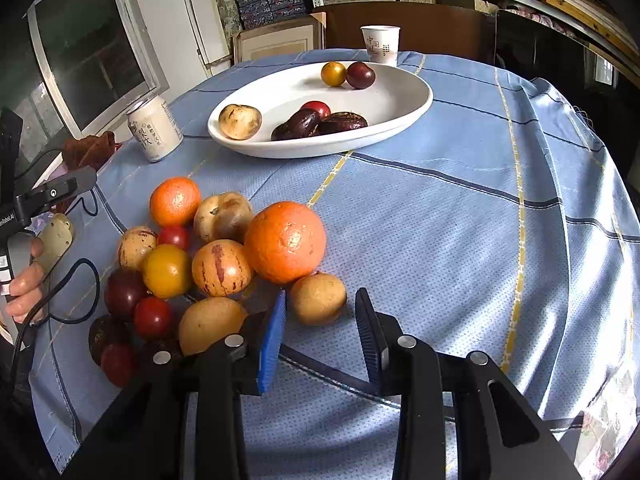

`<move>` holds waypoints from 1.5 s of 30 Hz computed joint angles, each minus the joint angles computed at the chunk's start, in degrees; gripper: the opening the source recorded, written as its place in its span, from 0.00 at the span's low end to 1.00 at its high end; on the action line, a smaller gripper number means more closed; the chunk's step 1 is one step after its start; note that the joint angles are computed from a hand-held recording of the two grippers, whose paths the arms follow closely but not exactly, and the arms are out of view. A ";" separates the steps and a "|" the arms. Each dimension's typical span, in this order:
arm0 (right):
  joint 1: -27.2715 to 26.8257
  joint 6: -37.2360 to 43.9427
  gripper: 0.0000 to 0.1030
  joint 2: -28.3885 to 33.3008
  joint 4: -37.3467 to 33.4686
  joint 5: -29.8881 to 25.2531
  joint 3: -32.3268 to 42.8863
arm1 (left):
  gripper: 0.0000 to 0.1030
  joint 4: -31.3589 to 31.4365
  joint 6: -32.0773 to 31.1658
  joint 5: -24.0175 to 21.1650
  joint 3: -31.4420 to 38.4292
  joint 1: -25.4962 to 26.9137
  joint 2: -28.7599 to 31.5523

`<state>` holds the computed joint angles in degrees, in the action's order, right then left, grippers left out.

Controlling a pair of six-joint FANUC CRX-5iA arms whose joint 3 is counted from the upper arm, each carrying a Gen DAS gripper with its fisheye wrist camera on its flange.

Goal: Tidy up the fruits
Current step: 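Grasp a small tan potato with the right tool while the left tool grasps a large pale yellow fruit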

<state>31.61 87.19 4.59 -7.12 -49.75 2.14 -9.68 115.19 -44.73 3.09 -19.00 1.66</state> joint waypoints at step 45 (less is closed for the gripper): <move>-1.95 2.44 0.29 -3.64 -6.11 1.94 -0.90 | 0.41 25.83 -27.10 -2.23 -4.03 2.42 5.45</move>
<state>29.66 89.63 0.94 -13.23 -47.81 1.24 16.15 88.09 -46.96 -0.94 -16.59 7.11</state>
